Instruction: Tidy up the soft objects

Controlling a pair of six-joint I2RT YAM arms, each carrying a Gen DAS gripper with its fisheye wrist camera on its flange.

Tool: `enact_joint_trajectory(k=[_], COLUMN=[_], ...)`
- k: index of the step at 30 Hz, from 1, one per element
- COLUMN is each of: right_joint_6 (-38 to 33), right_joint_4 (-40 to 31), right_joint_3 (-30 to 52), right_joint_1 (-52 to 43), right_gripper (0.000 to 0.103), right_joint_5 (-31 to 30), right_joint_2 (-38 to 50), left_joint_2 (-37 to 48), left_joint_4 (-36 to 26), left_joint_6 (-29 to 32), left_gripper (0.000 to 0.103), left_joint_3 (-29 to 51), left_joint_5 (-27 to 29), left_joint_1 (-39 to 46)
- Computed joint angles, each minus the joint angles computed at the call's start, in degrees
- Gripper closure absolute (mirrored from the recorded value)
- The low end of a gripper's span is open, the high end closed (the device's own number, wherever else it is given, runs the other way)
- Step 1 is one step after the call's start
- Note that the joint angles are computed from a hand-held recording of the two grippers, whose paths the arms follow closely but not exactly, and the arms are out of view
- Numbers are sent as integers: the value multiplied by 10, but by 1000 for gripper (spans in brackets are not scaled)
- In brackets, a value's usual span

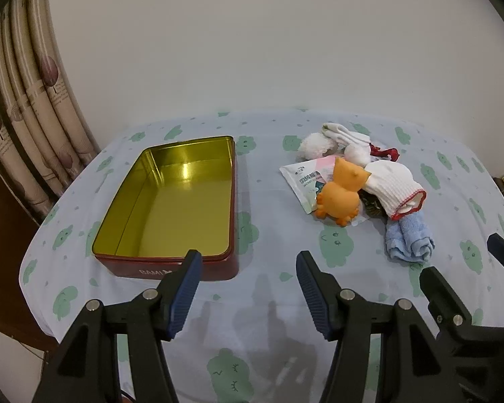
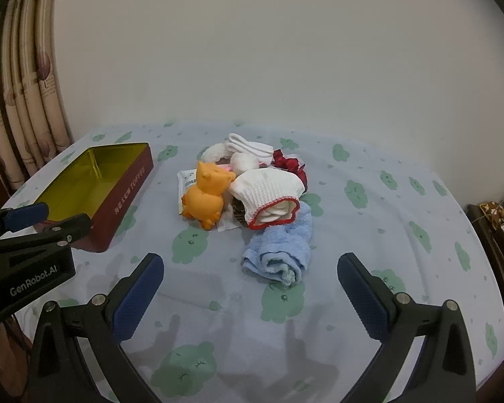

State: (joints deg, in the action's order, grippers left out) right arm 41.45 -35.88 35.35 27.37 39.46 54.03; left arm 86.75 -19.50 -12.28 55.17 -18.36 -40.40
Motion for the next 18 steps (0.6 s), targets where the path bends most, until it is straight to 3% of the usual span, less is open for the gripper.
enact_joint_trajectory(k=[18], right_joint_6=[-9], right_joint_4=[19], right_joint_3=[-12], right_joint_1=[-3], right_gripper=[1], right_joint_5=[-12], right_joint_2=[-7], left_joint_2=[1], left_joint_4=[-4], left_joint_6=[-6], left_gripper=[43], left_joint_3=[1], left_joint_5=[-7], left_joint_1=[1])
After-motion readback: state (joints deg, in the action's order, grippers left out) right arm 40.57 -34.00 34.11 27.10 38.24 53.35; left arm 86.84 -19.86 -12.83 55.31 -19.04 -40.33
